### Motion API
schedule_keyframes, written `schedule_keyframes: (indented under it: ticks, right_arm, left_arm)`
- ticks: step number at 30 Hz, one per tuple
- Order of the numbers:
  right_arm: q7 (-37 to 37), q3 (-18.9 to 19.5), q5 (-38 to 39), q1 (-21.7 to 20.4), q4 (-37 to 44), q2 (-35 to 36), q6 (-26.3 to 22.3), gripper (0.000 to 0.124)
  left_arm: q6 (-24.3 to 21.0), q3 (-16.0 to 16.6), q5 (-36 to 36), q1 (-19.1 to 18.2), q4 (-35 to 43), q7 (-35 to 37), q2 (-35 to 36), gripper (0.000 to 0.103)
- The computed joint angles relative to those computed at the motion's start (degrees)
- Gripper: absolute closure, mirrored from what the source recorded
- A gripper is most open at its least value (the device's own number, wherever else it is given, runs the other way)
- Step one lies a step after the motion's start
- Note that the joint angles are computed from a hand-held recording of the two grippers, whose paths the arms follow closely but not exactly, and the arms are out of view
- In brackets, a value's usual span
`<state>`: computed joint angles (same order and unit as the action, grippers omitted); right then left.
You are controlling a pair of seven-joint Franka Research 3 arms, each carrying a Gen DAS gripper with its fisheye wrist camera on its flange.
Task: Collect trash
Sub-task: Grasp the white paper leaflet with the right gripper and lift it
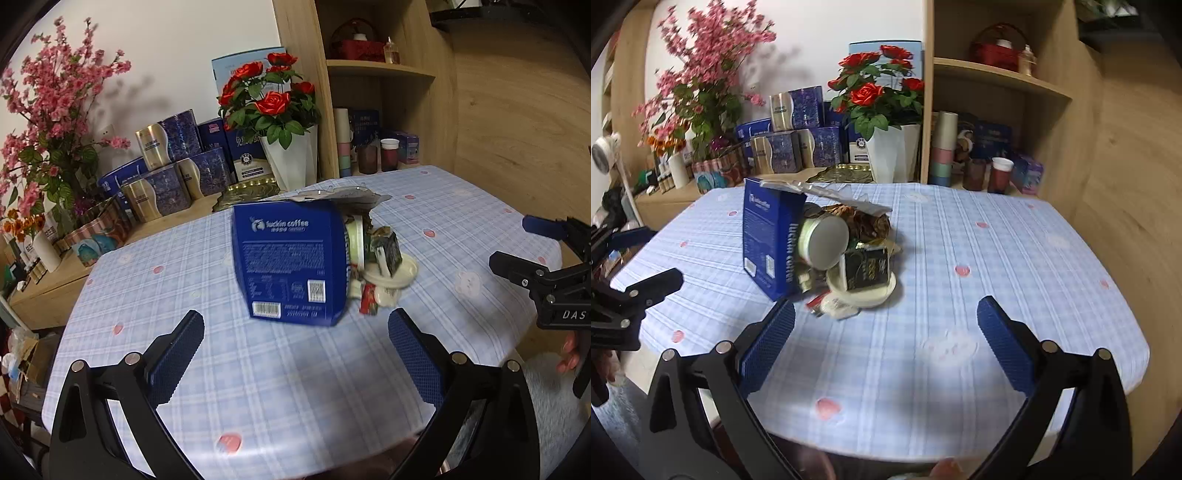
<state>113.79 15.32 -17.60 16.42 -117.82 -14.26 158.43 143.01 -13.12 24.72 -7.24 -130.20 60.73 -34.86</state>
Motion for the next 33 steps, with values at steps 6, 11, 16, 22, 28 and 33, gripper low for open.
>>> schedule_keyframes:
  ticks: [6,11,16,22,28,33]
  right_arm:
    - [-13.9,-3.7,1.2,2.7,11.2,10.9,2.3,0.027]
    - [-23.4,-6.3,-4.8,7.0,23.2,21.5,0.3,0.028]
    - [-25.8,-9.7,-5.6,11.3,32.4,29.0,-2.4,0.040]
    - [-32.8,-12.1,-2.6,14.8,39.1,34.1,-3.1,0.049]
    - [-38.0,-11.7,4.1,15.1,41.3,35.0,-4.9,0.093]
    - [-39.0,-10.2,12.5,13.3,38.2,32.0,-0.9,0.095]
  left_arm:
    - [1.9,-0.5,1.3,1.8,3.1,-2.7,5.9,0.005]
    - [3.2,0.4,1.9,2.7,3.9,-4.2,7.8,0.005]
    - [4.1,1.3,2.1,3.4,4.4,-4.4,8.9,0.005]
    - [5.4,2.0,1.8,3.9,4.0,-4.4,9.1,0.005]
    - [6.4,2.1,1.2,3.7,3.6,-4.2,9.3,0.005]
    - [6.7,1.5,1.9,4.0,4.1,-4.4,9.7,0.005]
